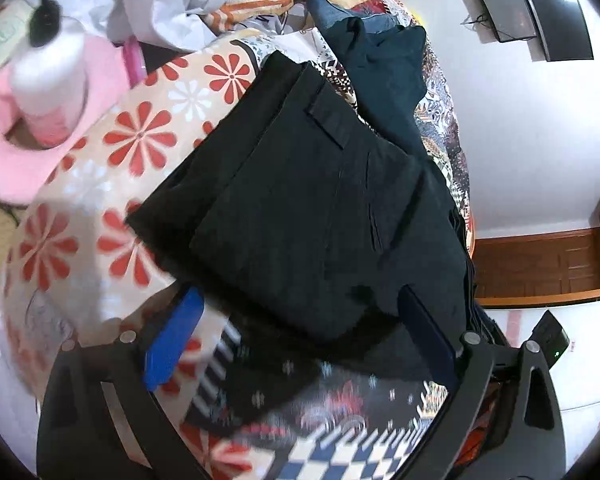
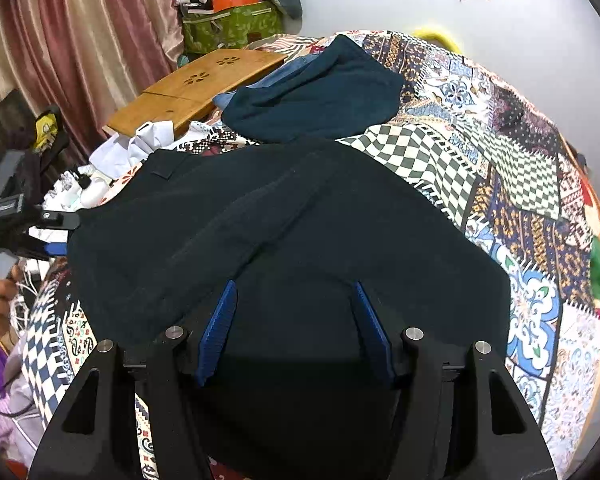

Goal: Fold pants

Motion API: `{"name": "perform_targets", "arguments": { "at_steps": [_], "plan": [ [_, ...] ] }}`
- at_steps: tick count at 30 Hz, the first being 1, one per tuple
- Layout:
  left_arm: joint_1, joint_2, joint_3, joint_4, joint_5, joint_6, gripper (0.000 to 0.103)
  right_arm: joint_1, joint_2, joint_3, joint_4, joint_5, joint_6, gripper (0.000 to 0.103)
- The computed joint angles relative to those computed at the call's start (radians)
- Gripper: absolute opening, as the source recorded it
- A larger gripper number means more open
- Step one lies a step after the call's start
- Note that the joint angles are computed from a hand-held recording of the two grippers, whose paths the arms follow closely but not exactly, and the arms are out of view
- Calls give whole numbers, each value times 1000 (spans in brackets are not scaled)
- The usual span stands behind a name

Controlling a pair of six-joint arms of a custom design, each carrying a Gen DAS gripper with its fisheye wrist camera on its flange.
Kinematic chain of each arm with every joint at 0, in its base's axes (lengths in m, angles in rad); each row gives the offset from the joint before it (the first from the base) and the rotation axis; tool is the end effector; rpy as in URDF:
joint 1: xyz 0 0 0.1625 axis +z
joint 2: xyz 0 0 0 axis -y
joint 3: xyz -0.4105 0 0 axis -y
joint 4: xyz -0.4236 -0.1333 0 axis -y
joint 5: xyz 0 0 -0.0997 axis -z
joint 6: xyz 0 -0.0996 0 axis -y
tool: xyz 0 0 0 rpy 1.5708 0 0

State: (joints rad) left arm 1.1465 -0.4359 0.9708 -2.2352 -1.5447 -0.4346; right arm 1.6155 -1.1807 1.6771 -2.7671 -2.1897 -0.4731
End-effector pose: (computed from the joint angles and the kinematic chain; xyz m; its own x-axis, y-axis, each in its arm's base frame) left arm -0.2254 -0.8290 0.0340 -0.9995 -0.0100 0.0309 -0.0139 0.9917 -0.1280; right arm 0.1048 -0.6531 0.3426 -0.7236 -0.0483 0.6885 -0.4088 0.8337 -0.3712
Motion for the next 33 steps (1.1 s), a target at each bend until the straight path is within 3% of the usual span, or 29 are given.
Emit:
{"name": "perform_targets", "arguments": {
  "at_steps": [3, 4, 6, 8, 13, 19, 24, 29, 33],
  "plan": [
    [-5, 48, -81, 46, 70, 17, 73, -12, -7, -2, 19, 34, 33, 56],
    [-13, 64, -109, 68, 124, 25, 58, -14, -8, -2, 22, 41, 40, 56],
    [-21, 89, -152, 94, 178, 49, 52, -17, -12, -1, 29, 51, 56, 56],
    [-45, 104, -170, 83, 290, 82, 29, -17, -11, 2, 24, 51, 62, 56],
    [-103, 84, -135, -41, 438, 201, 22, -16, -17, 5, 28, 55, 77, 56],
    [-203, 67, -105, -269, 577, 437, 21, -27, -93, 51, -5, 95, 134, 56],
    [-281, 78, -106, -456, 559, 630, 20, -51, -195, 117, -76, 74, 171, 56],
    [-335, 110, -150, -469, 472, 677, 19, -101, -284, 179, -71, 32, 223, 56],
    [-371, 161, -220, -424, 399, 699, 18, -148, -317, 227, -6, 45, 255, 56]
  ]
}}
